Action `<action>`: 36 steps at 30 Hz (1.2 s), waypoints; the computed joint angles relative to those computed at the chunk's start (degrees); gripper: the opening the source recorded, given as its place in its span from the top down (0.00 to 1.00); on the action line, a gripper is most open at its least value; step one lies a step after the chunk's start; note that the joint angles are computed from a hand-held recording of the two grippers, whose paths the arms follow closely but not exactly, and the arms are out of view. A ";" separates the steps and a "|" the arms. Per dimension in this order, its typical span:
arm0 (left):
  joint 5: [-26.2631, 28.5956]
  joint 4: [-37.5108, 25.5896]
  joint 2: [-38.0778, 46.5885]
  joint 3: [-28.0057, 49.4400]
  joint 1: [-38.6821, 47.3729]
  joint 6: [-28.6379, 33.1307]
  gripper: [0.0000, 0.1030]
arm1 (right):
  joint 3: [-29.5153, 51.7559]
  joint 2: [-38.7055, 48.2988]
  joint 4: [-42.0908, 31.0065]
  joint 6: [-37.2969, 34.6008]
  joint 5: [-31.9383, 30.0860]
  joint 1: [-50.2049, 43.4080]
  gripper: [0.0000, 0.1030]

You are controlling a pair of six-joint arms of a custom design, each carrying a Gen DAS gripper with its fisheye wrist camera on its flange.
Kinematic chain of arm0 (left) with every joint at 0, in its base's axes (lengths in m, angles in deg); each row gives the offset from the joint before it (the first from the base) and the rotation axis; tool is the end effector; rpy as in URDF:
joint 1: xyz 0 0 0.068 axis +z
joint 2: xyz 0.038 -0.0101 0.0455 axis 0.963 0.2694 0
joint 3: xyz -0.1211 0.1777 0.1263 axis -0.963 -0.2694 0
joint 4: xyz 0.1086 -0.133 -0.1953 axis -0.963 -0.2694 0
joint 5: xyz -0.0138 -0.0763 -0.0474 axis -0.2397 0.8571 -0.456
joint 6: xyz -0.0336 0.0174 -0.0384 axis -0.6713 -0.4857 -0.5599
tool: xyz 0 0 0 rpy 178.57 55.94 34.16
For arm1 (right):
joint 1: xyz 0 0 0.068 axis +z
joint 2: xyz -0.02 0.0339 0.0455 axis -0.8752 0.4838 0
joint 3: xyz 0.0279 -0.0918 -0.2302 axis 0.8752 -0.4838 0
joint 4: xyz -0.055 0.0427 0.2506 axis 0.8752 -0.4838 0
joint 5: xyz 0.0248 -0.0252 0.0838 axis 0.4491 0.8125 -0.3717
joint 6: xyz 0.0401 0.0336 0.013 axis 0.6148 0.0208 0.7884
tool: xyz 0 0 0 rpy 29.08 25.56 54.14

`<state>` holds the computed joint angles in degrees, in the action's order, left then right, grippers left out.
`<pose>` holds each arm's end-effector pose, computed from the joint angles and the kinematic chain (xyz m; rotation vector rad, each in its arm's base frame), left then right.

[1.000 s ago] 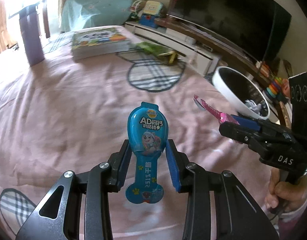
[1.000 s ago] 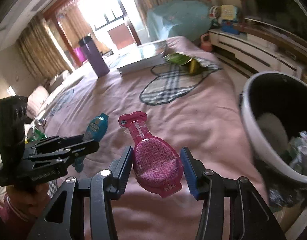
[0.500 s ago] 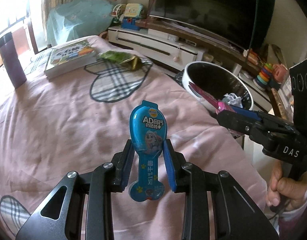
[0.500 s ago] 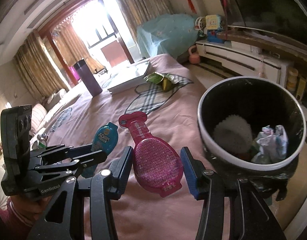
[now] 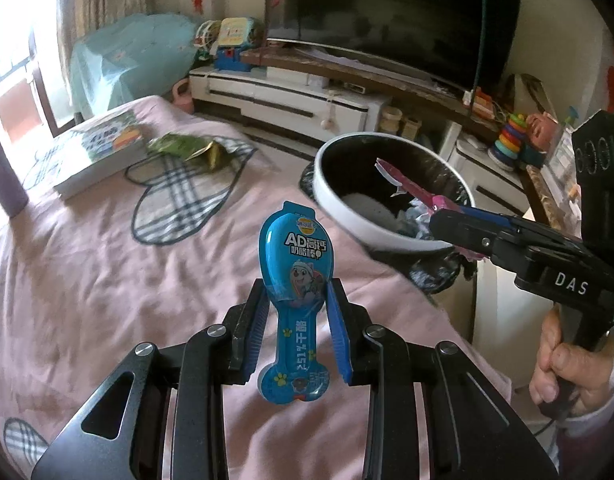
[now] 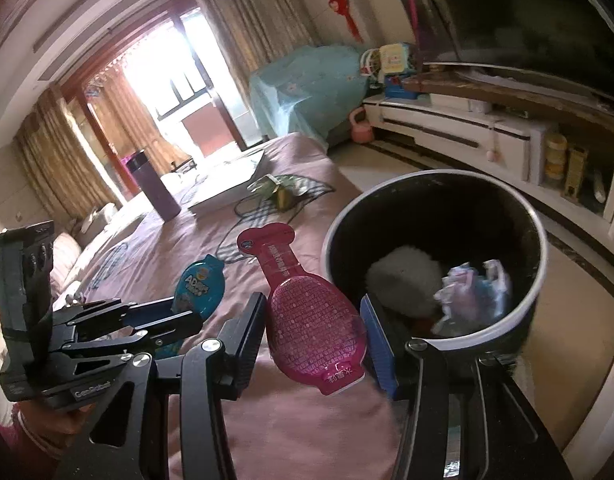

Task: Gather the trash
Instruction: 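Carry the blue and pink bottles over the white bin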

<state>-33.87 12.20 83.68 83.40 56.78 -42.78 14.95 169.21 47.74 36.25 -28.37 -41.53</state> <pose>0.3281 -0.1150 0.0500 0.8061 2.3079 -0.3890 0.2153 0.0740 0.0538 0.2182 2.2568 0.3870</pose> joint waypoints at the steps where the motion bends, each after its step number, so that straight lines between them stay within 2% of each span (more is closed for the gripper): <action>1: -0.13 -0.07 -0.06 0.14 -0.41 -0.11 0.73 | -0.46 -0.58 -0.02 -0.18 -0.28 -0.79 0.52; 13: -2.05 -1.91 1.12 5.14 -6.18 -1.82 0.73 | -2.13 -4.24 -2.14 -3.62 -4.31 -10.16 0.52; 25: -3.55 -4.95 4.93 11.93 -8.90 -2.90 0.73 | -0.03 -0.99 -2.17 -6.43 -8.76 -17.60 0.52; 36: -5.33 -7.13 7.63 16.96 -10.53 -3.33 0.73 | 3.03 0.78 -4.00 -8.34 -10.41 -21.04 0.52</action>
